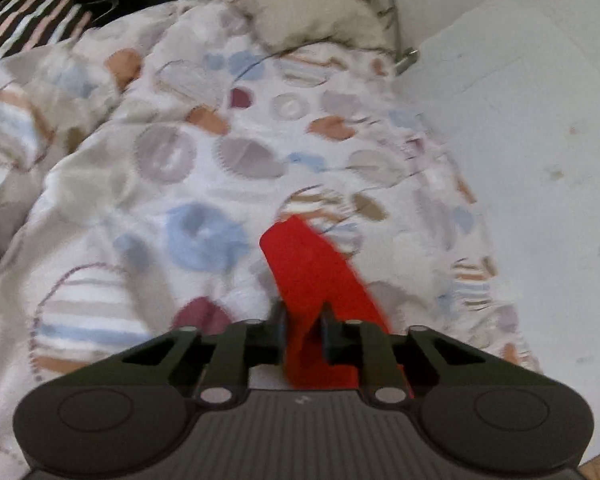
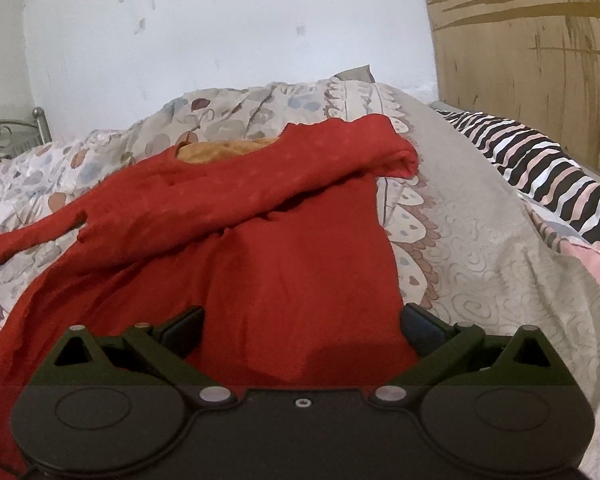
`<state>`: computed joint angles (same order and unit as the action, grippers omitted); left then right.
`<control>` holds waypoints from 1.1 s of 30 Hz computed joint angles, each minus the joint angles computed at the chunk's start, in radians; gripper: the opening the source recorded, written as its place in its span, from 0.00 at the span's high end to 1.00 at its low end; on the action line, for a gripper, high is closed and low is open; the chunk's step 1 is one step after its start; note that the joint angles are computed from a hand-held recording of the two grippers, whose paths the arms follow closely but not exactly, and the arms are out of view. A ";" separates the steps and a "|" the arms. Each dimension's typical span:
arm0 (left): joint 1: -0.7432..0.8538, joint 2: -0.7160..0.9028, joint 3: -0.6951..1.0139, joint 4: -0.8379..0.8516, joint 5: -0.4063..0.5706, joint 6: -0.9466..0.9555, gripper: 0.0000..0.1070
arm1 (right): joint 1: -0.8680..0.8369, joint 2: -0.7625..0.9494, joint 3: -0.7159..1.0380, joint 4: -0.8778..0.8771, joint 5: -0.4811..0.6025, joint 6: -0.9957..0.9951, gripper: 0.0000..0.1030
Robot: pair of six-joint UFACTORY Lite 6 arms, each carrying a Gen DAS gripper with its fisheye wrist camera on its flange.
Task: Fold small clothes
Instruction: 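Grasp the other sleeve cuff with the left gripper and lift it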
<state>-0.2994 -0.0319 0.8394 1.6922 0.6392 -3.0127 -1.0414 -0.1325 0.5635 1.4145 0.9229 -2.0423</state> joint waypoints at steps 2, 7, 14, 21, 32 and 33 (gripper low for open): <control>-0.042 0.016 0.055 -0.029 0.064 0.116 0.87 | -0.006 0.005 0.001 0.002 0.011 0.001 0.00; -0.187 0.058 0.231 0.085 0.185 0.380 0.87 | -0.009 0.011 0.003 0.004 0.018 0.001 0.00; -0.399 0.242 0.633 0.223 0.100 0.736 0.88 | -0.027 0.026 0.008 0.001 0.039 -0.005 0.00; -0.577 0.566 1.086 0.174 -0.099 0.982 0.88 | -0.065 0.058 0.017 0.006 0.097 -0.003 0.00; -0.739 0.921 1.303 -0.068 -0.295 1.156 0.88 | -0.221 0.306 0.147 0.009 0.358 0.101 0.00; -0.747 0.931 1.288 -0.084 -0.305 1.160 0.88 | -0.218 0.303 0.146 0.010 0.355 0.103 0.00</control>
<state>-1.0465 0.8990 2.1274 1.6078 0.3341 -1.8527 -1.2597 0.1708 0.7099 1.4242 1.2774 -1.9395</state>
